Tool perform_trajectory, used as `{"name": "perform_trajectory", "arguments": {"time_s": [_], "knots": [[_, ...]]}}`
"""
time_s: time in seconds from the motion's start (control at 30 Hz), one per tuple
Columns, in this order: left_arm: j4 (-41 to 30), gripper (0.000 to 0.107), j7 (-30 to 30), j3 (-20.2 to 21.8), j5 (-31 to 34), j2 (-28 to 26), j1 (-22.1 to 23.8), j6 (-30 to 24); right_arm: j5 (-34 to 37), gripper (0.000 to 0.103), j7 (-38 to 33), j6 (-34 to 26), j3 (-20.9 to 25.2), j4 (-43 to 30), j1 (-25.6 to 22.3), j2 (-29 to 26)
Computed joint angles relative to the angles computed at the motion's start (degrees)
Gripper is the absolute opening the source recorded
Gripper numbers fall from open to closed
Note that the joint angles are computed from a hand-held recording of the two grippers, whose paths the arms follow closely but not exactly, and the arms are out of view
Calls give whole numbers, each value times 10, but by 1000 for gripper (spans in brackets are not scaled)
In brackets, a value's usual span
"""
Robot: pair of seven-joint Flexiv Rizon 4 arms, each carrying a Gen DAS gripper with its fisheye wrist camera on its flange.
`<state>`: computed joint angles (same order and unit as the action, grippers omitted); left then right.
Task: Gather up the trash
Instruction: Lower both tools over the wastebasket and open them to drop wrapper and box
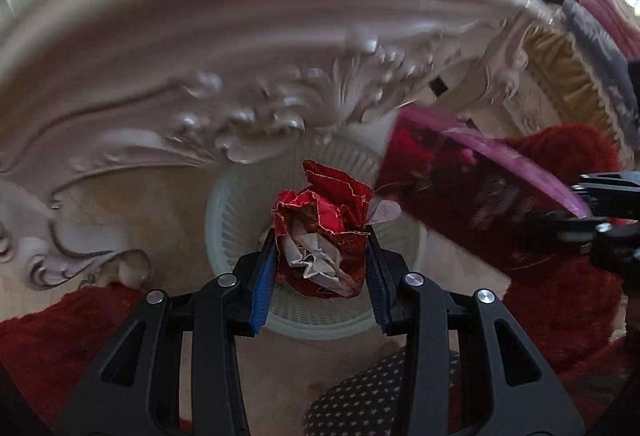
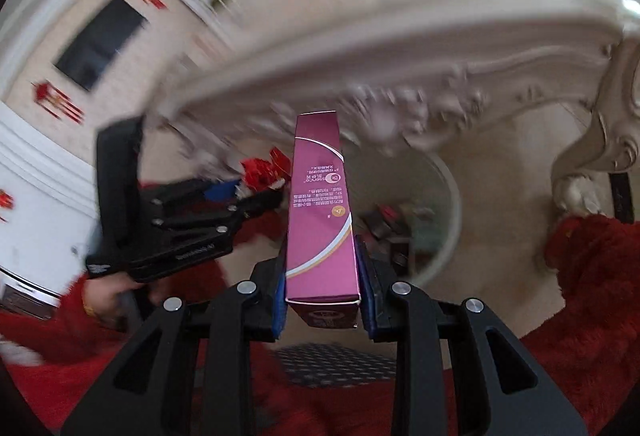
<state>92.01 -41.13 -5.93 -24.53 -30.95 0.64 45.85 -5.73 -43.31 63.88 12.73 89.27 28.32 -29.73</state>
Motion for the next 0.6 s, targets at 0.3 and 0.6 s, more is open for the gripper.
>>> {"name": "perform_trajectory", "arguments": {"time_s": [0.3, 0.6], "knots": [[-33, 84, -46, 14, 54, -36, -17, 27, -37, 29, -11, -104, -30, -88, 27, -69], [-55, 84, -61, 11, 47, -14, -3, -44, -111, 63, 26, -95, -66, -37, 44, -14]]}}
